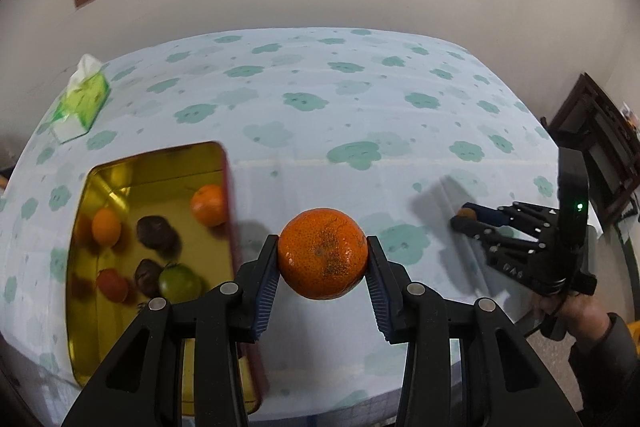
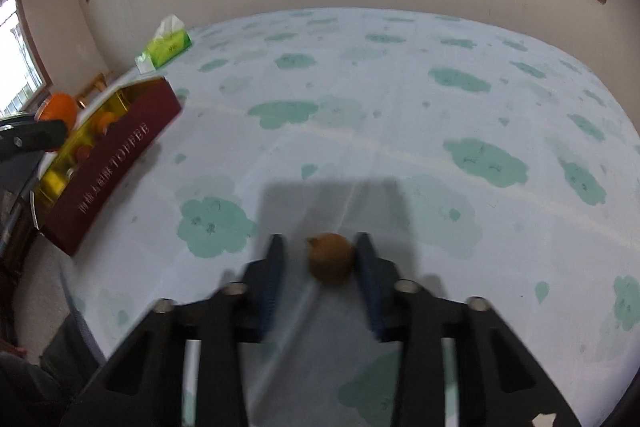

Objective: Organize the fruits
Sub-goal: 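Carry the small orange toward the tray while the right gripper grasps the brown kiwi, then lower the small orange into the tray and open the left gripper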

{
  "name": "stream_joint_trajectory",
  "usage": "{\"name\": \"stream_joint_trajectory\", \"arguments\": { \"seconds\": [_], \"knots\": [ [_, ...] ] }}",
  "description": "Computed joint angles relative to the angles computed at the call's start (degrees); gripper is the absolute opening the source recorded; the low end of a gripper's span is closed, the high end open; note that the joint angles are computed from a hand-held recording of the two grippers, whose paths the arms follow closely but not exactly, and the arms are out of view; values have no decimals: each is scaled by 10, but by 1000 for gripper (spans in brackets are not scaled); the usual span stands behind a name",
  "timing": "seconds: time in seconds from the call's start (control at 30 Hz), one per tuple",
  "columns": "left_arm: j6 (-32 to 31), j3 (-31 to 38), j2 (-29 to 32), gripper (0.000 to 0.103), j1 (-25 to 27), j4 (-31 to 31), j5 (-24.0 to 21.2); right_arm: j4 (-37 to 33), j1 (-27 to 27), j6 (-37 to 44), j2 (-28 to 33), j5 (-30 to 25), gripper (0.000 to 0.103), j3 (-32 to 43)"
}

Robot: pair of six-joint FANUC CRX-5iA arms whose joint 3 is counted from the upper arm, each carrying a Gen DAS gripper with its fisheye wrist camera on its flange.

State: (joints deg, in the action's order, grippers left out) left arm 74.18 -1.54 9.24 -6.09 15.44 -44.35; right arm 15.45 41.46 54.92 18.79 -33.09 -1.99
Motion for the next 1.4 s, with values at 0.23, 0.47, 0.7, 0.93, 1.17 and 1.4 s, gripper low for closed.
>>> {"name": "stream_joint_trajectory", "arguments": {
  "seconds": [0.23,0.47,0.7,0.93,1.17,1.4],
  "knots": [
    [35,-35,-30,42,20,-32,25,-37,-9,7,-2,6,22,7],
    [70,-61,-54,43,36,-92,44,-9,-12,-64,-2,39,22,-10],
    [94,-76,-66,43,52,-130,56,3,-11,-75,-3,44,22,-15],
    [105,-83,-63,43,65,-145,61,7,-10,-78,-3,44,22,-15],
    [114,-97,-64,43,81,-150,71,9,-10,-79,-2,44,22,-15],
    [117,-105,-63,43,93,-150,73,9,-11,-79,-2,44,22,-15]
  ]
}}
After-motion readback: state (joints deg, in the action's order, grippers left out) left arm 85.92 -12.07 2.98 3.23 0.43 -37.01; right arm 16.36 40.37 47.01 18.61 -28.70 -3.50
